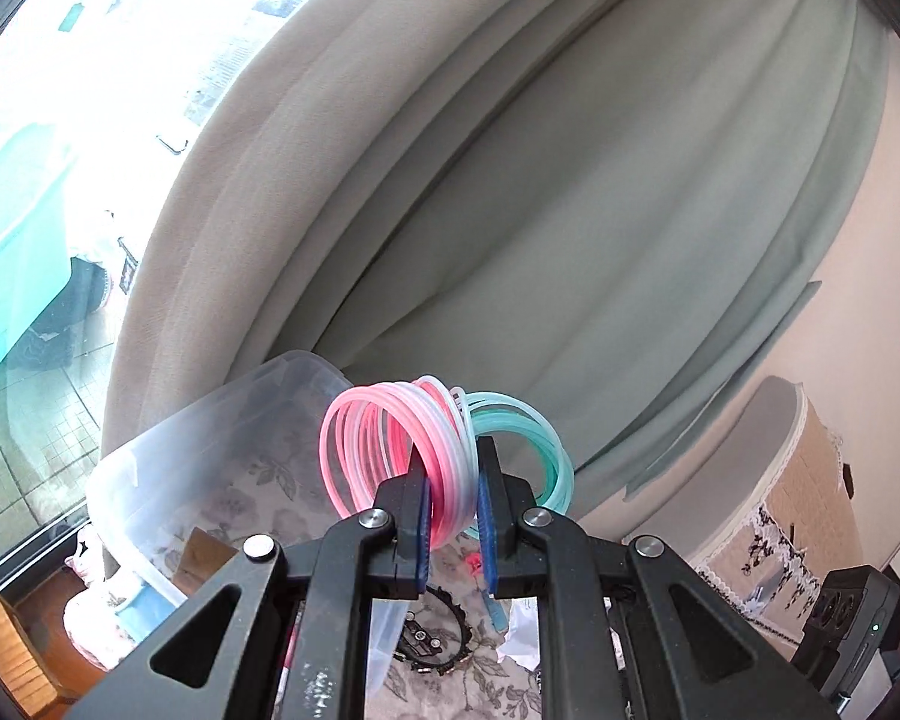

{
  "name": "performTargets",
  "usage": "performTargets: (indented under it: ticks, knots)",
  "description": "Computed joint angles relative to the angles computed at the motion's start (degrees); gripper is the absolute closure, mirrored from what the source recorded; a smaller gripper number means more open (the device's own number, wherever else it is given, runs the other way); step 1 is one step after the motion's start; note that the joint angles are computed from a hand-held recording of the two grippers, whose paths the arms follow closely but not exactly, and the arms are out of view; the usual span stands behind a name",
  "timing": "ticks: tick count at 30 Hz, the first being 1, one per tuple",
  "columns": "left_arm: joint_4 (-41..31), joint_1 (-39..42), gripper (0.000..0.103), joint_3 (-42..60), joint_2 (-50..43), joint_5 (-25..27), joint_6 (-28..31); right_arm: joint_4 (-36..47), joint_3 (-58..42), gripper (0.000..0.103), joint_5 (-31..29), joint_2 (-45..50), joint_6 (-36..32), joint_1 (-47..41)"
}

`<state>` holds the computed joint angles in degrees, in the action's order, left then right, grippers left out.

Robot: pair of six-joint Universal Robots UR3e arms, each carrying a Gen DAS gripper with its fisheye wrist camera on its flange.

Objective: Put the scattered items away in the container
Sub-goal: 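Carry the hair bands and crumpled paper with both grippers over the clear bin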

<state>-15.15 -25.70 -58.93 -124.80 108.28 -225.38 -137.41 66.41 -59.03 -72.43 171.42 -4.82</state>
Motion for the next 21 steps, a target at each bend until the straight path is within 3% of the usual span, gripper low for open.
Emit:
performTargets:
  ticks: [9, 17, 21]
  knots:
    - [5.61, 4.34, 0.09, -15.15, 7.19, -1.28, -2.13, 6.8, -14.7, 0.075, -3.8, 9.62, -1.18, 8.34]
    - [1.9, 6.06, 0.09, -17.8, 7.96, -0.55, -2.15, 11.95, -26.22, 0.075, -6.09, 18.1, -1.56, 13.06]
    - [1.38, 7.96, 0.09, -20.1, 9.06, -2.56, -1.99, 16.12, -34.1, 0.075, -6.88, 23.19, -1.64, 14.16]
